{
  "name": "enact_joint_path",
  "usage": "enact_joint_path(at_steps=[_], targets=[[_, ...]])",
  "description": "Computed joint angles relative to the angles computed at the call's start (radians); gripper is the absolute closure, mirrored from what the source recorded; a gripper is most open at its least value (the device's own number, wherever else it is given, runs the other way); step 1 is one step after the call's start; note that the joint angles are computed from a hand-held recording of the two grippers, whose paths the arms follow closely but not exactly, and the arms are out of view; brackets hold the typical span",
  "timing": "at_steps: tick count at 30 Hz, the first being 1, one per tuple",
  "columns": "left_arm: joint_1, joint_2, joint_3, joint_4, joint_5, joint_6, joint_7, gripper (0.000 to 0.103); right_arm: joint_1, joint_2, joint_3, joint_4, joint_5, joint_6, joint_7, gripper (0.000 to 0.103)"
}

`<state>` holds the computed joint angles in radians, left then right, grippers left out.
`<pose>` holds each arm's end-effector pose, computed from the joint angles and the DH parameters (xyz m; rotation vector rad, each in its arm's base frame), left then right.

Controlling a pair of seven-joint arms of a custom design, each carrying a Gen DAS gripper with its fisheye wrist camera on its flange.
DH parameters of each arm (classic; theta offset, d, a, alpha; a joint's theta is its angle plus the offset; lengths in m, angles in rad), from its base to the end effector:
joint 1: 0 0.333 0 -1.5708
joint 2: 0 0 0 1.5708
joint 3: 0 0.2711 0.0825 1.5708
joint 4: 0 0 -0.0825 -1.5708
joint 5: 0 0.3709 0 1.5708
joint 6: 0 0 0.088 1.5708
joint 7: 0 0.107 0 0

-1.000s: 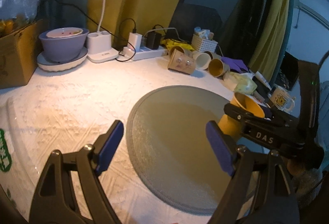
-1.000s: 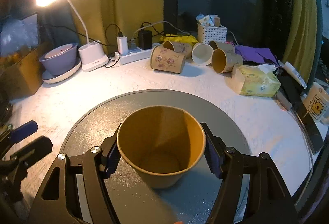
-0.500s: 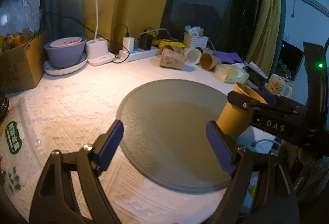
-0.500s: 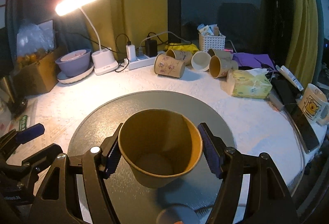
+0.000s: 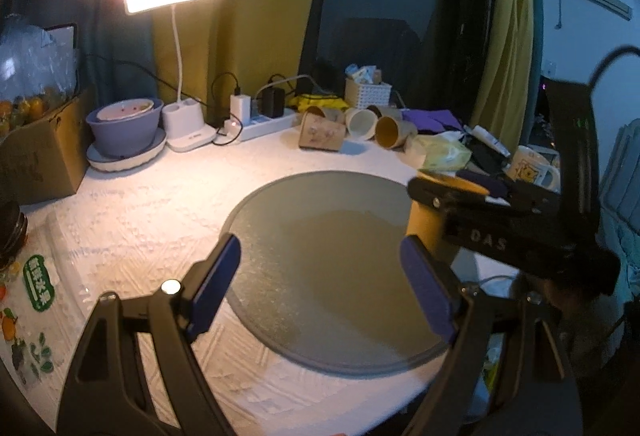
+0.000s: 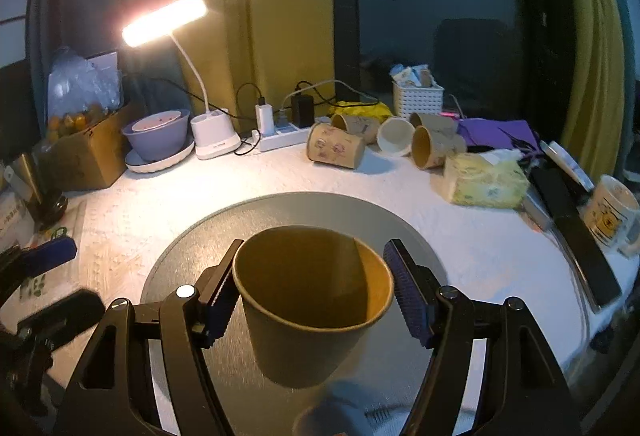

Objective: Flip cup upright
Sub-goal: 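Lower the upright cup onto the grey mat and open the right gripper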

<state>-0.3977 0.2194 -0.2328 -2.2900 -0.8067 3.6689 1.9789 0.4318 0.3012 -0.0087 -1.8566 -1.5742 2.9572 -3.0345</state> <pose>0.4819 -0.2314 0.3417 -1.5929 1.6963 -1.1063 0.5328 0.3136 0.3631 -1.7631 1.4093 -0.7860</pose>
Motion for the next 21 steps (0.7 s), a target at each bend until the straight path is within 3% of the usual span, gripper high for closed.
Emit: enact_joint_path(at_steps=[13, 16, 21], targets=[[0.027, 0.128, 0.057, 0.144, 0.068, -0.084, -0.034, 0.020, 0.021, 0.211, -0.039, 0.209, 0.385, -0.008, -0.397, 0.030], [0.028, 0.128, 0.060, 0.146, 0.088, -0.091, -0.046, 0.020, -0.011, 0.232, 0.000, 0.211, 0.533, -0.003, -0.545, 0.006], [0.014, 0.113, 0.065, 0.125, 0.090, -0.086, -0.051, 0.020, 0.078, 0.192, -0.103, 0.154, 0.518, 0.044, -0.489, 0.006]])
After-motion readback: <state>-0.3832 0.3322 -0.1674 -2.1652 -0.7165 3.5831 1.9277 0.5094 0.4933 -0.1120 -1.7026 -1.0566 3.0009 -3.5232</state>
